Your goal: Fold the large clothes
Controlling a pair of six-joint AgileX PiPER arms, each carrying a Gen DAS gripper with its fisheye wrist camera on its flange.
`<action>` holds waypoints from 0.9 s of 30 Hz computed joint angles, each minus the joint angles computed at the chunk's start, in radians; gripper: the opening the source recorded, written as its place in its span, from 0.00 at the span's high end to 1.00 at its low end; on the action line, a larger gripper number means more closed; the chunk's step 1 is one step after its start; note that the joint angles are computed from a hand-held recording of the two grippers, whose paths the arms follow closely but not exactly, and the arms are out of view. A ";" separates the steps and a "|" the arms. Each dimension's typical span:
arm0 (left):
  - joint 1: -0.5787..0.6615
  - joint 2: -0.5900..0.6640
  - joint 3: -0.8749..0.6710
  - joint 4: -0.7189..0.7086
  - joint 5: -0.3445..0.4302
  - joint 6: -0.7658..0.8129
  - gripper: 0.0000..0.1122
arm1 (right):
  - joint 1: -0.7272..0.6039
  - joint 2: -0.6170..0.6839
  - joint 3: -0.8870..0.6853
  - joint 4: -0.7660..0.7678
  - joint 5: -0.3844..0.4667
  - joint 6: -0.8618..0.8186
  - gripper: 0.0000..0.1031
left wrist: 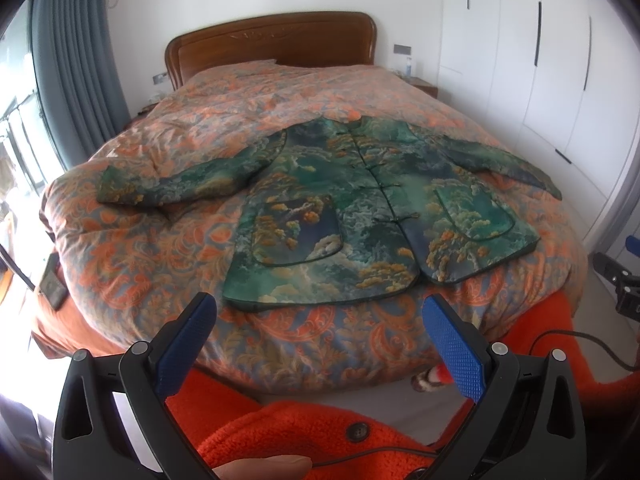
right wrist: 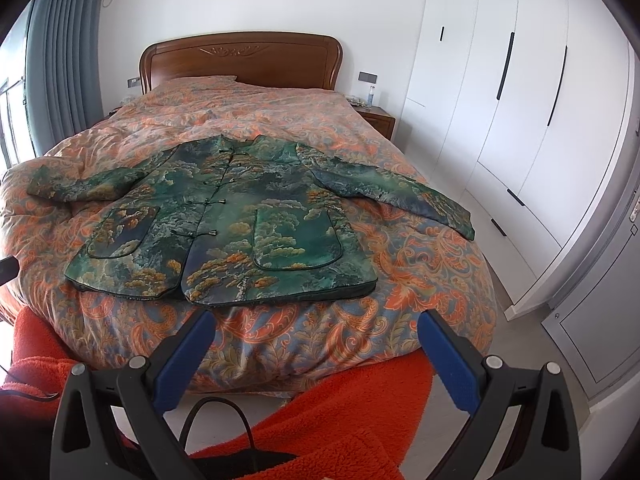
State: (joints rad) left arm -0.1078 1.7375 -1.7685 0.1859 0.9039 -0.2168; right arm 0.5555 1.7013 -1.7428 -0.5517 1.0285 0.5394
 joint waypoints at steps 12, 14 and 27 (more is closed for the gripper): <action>0.001 0.002 -0.005 -0.001 0.003 0.003 0.08 | 0.002 0.001 0.003 -0.002 -0.005 0.007 0.00; 0.000 0.003 -0.008 -0.001 0.006 0.001 0.08 | 0.004 0.001 0.002 -0.002 -0.004 0.005 0.00; 0.002 0.007 -0.013 -0.001 0.004 0.001 0.08 | 0.012 0.005 -0.010 -0.003 0.004 0.003 0.00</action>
State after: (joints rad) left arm -0.1059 1.7442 -1.7811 0.1853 0.9079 -0.2162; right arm 0.5671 1.7061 -1.7524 -0.5543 1.0321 0.5421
